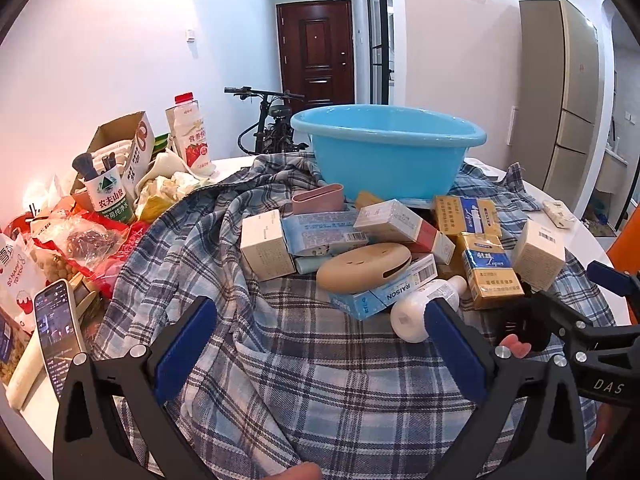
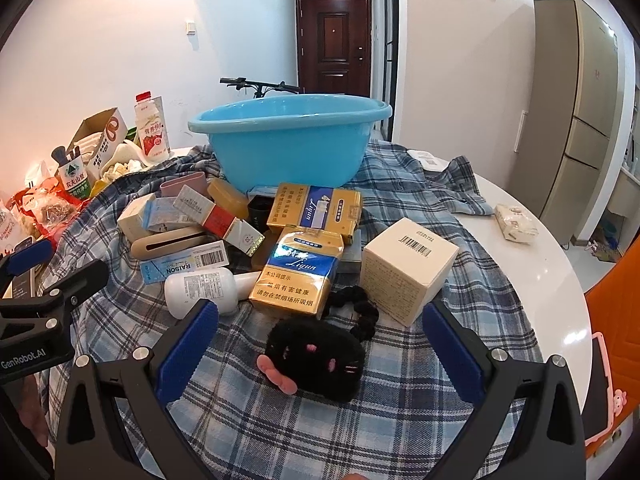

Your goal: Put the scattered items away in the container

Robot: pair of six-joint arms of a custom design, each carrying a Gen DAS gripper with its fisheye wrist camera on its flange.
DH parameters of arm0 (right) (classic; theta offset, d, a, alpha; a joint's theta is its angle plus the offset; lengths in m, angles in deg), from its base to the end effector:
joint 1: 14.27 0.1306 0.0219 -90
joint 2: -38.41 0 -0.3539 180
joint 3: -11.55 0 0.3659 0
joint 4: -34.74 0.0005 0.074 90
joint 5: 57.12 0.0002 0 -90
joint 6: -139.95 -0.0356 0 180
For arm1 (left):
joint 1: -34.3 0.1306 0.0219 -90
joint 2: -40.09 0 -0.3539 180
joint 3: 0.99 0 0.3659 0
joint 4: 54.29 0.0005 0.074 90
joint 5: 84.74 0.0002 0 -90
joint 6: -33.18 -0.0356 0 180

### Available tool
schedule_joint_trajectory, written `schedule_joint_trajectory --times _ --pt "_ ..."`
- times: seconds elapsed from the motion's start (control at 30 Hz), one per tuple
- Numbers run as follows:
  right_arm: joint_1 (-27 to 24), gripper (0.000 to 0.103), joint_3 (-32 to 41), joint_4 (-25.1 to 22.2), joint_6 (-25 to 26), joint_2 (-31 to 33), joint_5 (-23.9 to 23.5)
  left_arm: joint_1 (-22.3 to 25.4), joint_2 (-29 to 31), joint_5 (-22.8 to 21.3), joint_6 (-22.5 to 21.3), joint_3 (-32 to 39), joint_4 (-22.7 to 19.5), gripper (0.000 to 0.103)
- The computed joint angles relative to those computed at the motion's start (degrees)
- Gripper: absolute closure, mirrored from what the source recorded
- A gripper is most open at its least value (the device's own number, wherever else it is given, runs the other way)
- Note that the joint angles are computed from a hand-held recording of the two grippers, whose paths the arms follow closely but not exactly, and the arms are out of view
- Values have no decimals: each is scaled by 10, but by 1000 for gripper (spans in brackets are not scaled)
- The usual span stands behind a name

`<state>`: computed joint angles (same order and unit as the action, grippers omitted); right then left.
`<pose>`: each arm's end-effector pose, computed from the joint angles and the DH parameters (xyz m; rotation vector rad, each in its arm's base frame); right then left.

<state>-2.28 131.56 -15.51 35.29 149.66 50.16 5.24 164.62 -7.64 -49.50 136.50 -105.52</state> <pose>0.5819 0.1123 0.4445 0.2066 2.2481 -0.0991 0.5843 -0.3162 0.4367 0.2988 2.2005 -0.0974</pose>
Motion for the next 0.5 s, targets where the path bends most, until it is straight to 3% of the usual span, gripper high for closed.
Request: schedule_joint_trajectory --times 0.5 --pt "1 0 -2 9 6 -1 8 1 2 -1 0 3 -3 0"
